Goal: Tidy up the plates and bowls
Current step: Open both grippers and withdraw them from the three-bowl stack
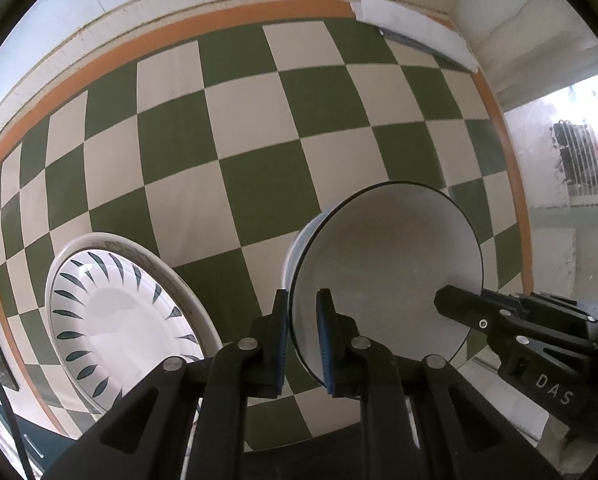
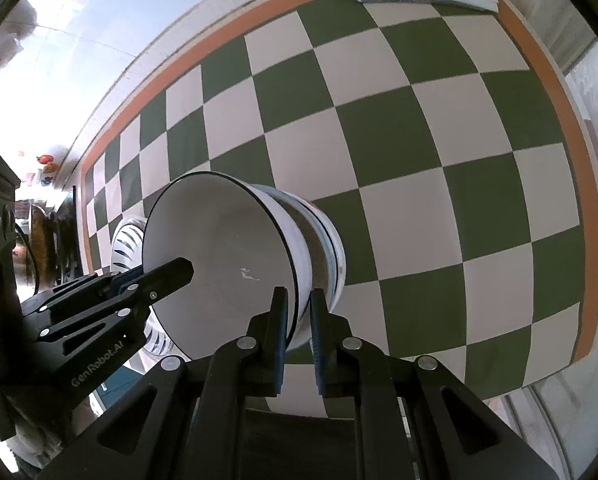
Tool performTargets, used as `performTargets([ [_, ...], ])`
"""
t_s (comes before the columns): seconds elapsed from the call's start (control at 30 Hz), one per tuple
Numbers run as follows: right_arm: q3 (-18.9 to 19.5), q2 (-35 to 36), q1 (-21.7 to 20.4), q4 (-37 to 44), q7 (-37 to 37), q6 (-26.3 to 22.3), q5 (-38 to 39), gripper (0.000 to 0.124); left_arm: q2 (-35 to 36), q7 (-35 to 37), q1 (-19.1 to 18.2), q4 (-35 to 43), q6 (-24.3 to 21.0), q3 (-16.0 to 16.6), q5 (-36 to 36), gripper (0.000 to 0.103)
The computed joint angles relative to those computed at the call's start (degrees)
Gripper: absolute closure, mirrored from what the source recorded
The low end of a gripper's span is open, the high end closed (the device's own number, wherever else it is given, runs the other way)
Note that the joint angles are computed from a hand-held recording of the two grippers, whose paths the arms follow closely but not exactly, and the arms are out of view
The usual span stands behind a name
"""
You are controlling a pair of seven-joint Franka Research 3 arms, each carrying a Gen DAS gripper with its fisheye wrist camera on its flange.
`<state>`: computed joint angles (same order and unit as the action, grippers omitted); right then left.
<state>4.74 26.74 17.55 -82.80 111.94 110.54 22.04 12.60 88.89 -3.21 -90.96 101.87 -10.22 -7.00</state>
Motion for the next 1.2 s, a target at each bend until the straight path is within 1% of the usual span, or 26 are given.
performTargets([
  [0.2,-0.16,0.38,0.36,-0.06,0.69,0.05,-0.59,0.111,-0.22,-0.32,-0.55,-1.07,1.29,-0.07,1.71,0.091],
  [0.4,-0.30,1.60,0.78,2.07,1.49,-1.56,-1.91,0.111,-0.27,-0.30,-0.67,-1.33,1.69,-0.05,2.23,0.091],
  [0.5,-0.37,1.64,1.11,2.37,1.87,-2.06,-2.66,0.108,-0.34,-0.38,-0.77,-1.45,1.93,-0.05,2.55,0.091],
  [0.77,-0.43,1.06,1.46,2.01,1.95,-1.97,-3.58,0.108,-1.10,-0.36,-1.18,-1.82,2.20,-0.09,3.91,0.091],
  [0.83,-0.46,0.61,1.60,1.56,1.96,-1.71,-3.84,0.108,-2.01,-0.15,-1.37,-2.69,3.12,-0.09,4.64,0.090],
  [0.93,-0.54,-0.28,2.02,0.82,2.05,-1.52,-4.71,0.108,-3.31,0.54,-1.21,-3.61,3.45,0.03,4.08,0.087],
  [1.03,-0.62,-1.61,2.57,-0.08,1.98,-1.55,-6.04,0.108,-5.29,1.62,-0.88,-5.09,4.25,0.29,3.10,0.076],
  [1.1,-0.73,-3.09,3.12,-1.15,2.21,-1.23,-7.29,0.106,-6.65,2.24,-0.63,-5.91,4.45,0.57,2.19,0.076],
  [1.13,-0.74,-3.87,3.31,-1.73,2.23,-0.95,-7.77,0.103,-7.49,2.58,-0.53,-6.42,4.58,0.73,1.97,0.073],
  [1.17,-0.74,-4.74,3.49,-2.43,2.20,-0.62,-8.26,0.101,-8.33,2.94,-0.45,-6.92,4.70,0.89,1.81,0.067],
  [1.2,-0.75,-6.08,3.82,-3.36,2.33,-0.21,-9.05,0.096,-9.03,3.17,-0.44,-7.34,4.88,1.01,1.67,0.061],
])
